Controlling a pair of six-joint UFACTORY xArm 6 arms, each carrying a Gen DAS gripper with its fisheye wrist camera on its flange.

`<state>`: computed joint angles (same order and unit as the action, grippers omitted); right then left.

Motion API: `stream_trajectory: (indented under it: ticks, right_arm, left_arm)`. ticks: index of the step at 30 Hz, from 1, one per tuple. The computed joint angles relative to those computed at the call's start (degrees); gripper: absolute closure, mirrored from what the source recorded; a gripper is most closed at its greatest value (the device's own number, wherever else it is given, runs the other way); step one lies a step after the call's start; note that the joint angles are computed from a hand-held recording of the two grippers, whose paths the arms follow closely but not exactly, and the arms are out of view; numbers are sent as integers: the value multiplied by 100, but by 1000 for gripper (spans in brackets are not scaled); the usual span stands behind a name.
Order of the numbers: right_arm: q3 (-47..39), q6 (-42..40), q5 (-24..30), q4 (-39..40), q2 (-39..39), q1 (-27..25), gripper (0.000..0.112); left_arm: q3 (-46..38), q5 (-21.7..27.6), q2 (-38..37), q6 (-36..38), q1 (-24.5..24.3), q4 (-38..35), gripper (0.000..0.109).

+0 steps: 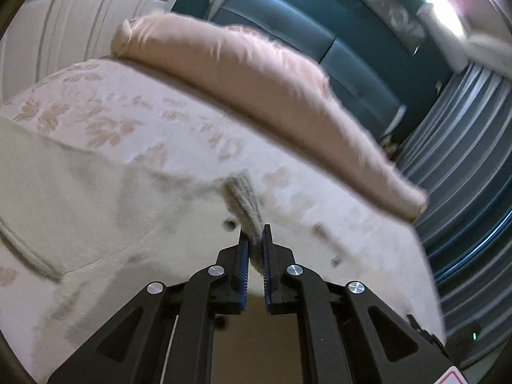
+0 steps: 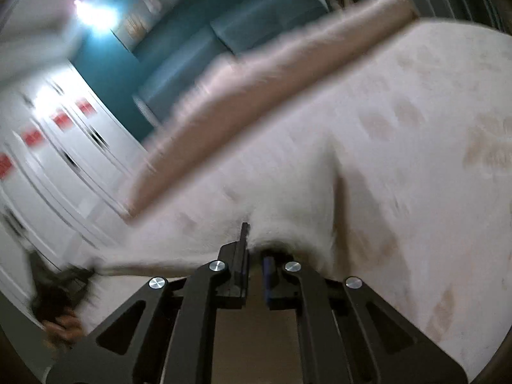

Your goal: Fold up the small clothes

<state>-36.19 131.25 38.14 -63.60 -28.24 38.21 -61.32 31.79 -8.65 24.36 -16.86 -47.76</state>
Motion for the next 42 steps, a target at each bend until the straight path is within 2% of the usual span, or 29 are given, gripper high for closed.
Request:
stream_trajectory:
  ticks: [2,3,5,7,8,11,12,13,14,16,17,20,21,23,24,26,28,31,32,33,34,35,38,40,42]
  right_arm:
    - [192,-436,-548,878,374,-306,107]
    - [253,-421,-574,958,272,-274,107]
    - [177,-437,-252,921,171,-125,105]
    - [89,-921,-1,1425,123,8,103]
    - [53,-1056,230,1610,64,151,102]
    - [-343,-1142,1823,1719,65,903,102]
    - [-516,-1256,2104,1527,74,1004,102]
    - [-612,-1270,2146,1403,146,1018,102]
    - [-905,-1518,1947,1304,362,865,102]
    - [-1400,-2460,1014,1545,952,348,102]
    - [-1882,-3059,471,1675,1552,74,101]
    - [-3041,-4688,-507,2659,2960,-286,101]
    - [-3520,-5288,-740,3157,3521,-350,101]
    - [-4168,-6346,-609,3934,4171,-354,103]
    - [-4235,-6569,-569,3993,4301,-429,103]
    - [-3762,-6499,-905,3893,4039,-650,105]
    - [-2887,-5854,-961,3550,3310,-1038,112]
    - [-1539,-4670,-357,3132,1897,-1574,112]
    - [-1185,-4265,44,3063,1430,-1695,112]
    - [-1030,-4099,215,3014,1156,-1705,112]
    - [-764,-3903,148,2876,753,-1679,111]
    - [-661,-3807,148,2784,564,-1602,104]
    - [-603,-3462,602,2426,263,-923,48]
    - [-514,-3353,701,2452,251,-540,47]
    - [-454,-3861,449,3075,506,-476,57]
  left_arm:
    - [87,98,409,-638,-49,1059,103]
    - [161,116,491,-887,-57,1351,103]
    - [430,-140,503,-779,-105,1272,102]
    - [644,-511,424,-499,-177,1019,100]
    - [678,-586,430,-433,-197,937,99]
    - [806,-704,369,-178,-206,604,94]
    - [901,-763,295,-14,-219,392,94]
    - [922,-829,297,81,-245,269,93]
    - [963,-920,289,216,-276,119,93]
    - [1031,-988,282,406,-261,-61,93]
    - [1058,-1011,260,405,-269,-54,93]
    - [1096,-1074,233,412,-291,-33,93]
    - [1098,-1085,240,455,-295,-86,93]
    - [1109,-1080,245,611,-283,-276,93]
    - [1103,-1051,251,741,-264,-442,93]
    - [1088,-949,263,1001,-209,-780,93]
    - [1078,-887,284,1170,-178,-990,92]
    - [1094,-948,285,1277,-207,-1084,92]
    - [1108,-1006,284,1260,-232,-1045,92]
    - [1120,-1036,281,1247,-244,-1016,92]
    - [1123,-1058,281,1218,-255,-975,92]
    - [1126,-1070,280,1190,-263,-945,92]
    - [1132,-1089,273,1127,-273,-867,92]
    - [1136,-1133,275,1042,-298,-758,92]
    - [1136,-1168,281,960,-316,-655,92]
